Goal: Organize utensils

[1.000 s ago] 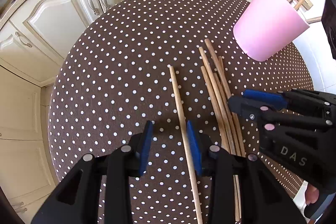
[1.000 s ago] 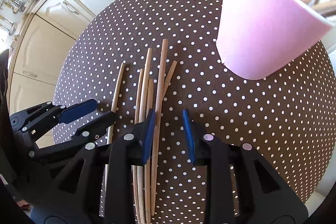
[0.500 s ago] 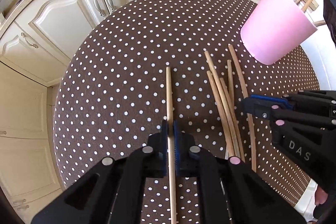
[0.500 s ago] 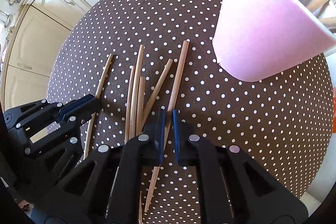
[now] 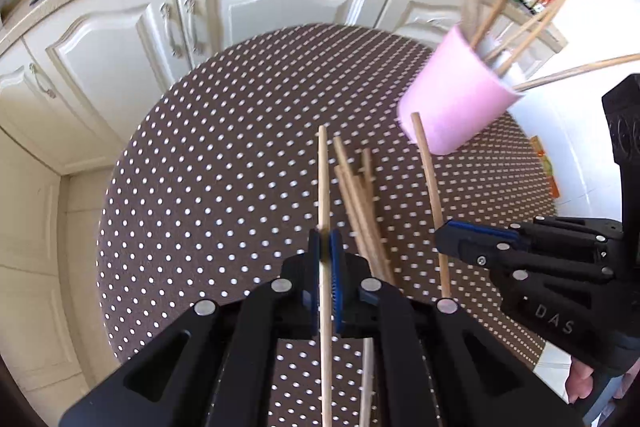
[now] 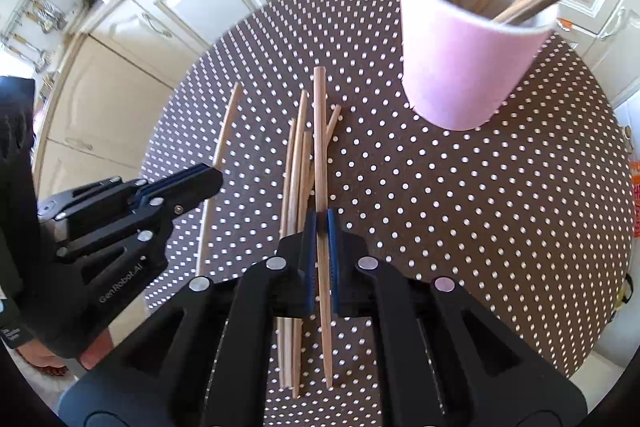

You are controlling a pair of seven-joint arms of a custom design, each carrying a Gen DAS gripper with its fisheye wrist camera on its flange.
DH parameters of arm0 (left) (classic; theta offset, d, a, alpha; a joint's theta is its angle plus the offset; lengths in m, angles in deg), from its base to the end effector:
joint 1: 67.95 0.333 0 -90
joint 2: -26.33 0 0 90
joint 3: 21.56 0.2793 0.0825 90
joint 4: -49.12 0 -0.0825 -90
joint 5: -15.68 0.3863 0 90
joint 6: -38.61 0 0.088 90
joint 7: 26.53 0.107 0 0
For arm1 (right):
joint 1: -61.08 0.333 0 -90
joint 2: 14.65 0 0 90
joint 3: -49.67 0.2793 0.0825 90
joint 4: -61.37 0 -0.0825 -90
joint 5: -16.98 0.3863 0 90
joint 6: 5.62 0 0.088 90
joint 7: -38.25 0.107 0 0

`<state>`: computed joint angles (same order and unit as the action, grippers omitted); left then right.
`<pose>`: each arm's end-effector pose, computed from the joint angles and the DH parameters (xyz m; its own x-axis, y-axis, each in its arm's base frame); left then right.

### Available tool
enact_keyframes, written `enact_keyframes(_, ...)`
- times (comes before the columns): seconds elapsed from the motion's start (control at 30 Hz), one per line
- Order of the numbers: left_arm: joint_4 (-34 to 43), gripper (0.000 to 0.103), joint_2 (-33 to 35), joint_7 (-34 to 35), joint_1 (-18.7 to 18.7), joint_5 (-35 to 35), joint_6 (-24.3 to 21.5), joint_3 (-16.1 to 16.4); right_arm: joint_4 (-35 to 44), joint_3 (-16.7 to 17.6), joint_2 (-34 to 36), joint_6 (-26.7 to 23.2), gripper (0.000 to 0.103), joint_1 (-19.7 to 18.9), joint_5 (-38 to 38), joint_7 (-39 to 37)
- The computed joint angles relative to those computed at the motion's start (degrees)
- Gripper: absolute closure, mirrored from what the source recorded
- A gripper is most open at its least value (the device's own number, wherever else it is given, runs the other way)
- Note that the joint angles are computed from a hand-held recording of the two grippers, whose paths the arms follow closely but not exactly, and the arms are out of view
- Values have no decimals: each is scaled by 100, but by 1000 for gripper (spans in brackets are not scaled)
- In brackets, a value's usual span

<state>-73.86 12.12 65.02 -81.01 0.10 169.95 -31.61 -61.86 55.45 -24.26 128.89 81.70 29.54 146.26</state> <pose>0.4805 -0.2168 0.5112 -0.3212 -0.9251 0.2025 -0.8996 0.2313 -0.3704 0.4837 0.2454 0.4742 0.0613 -0.9581 -0.2798 -0.9628 0.0172 -0.2696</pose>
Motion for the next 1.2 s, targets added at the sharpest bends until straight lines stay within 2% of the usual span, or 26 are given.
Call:
enact_keyframes(0.2,-216,98,-410,382,-170,-317,114,67,-628,-27,-860,272,97,10,87,140)
enact_keyframes(0.43,-265,98,-695,847,-380,-741,278,151,-1304,-5,-2056,205,98,-30,-34,477)
enact_keyframes(0.63,-173,98,-787,1163,-582,-1144,761,173,-1497,-20,-2728,129,98,-155,-288,712)
enact_keyframes(0.83,166,98,-609,1262,-747,-1367,1501,107,-1362,-45,-2990,138,101,-291,-503,771)
enact_keyframes(0.97,620,98,-250,1232,-794,-1320,1792,38,-1096,-122,-2928,139,101,-378,-617,645)
enact_keyframes(1.07,958,98,48,1110,-759,-1254,1821,-20,-814,-209,-2644,38,101,-389,-597,466)
enact_keyframes(1.2,1033,98,184,838,-624,-1041,1702,-91,-632,-224,-2237,43,101,-430,-543,357)
